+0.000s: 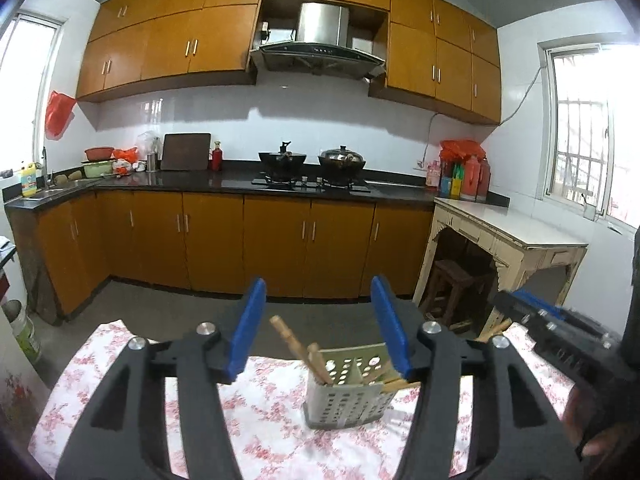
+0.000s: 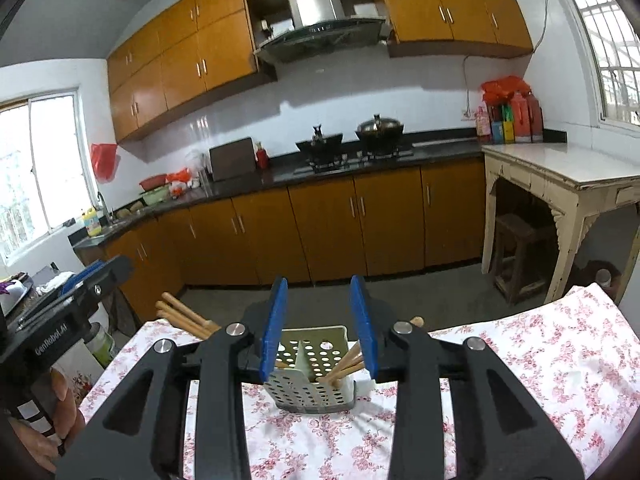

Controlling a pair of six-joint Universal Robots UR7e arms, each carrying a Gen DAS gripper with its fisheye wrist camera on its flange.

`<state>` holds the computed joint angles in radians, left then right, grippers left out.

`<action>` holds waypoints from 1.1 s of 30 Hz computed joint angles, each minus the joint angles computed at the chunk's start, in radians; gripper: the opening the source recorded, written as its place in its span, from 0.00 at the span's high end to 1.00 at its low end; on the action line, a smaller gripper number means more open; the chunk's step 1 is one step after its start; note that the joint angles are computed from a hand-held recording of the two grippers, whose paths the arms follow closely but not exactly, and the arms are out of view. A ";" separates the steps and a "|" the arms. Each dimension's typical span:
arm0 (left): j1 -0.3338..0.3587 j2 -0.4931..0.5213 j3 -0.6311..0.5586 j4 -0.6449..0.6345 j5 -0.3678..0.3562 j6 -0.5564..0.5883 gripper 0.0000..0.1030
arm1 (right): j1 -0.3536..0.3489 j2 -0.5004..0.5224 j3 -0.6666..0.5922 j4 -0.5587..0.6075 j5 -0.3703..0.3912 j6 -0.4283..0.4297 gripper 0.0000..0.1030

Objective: Organize utensils

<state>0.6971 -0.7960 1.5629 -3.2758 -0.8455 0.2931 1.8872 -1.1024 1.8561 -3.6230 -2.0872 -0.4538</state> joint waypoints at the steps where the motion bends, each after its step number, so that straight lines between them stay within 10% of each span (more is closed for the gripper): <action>1: -0.005 -0.015 0.021 -0.007 0.006 0.000 0.41 | 0.005 -0.002 0.006 -0.010 -0.003 -0.004 0.65; 15: -0.098 -0.280 0.521 -0.215 0.121 0.018 0.04 | 0.054 -0.060 0.327 -0.355 -0.029 -0.081 0.04; 33: -0.255 -0.363 0.913 -0.312 0.347 -0.236 0.04 | 0.069 0.130 0.575 -0.793 -0.116 -0.153 0.02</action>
<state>0.4417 -1.1593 2.4763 -3.5879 -0.4988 0.0571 1.9562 -0.9720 2.4314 -4.4162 -2.2033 -0.6067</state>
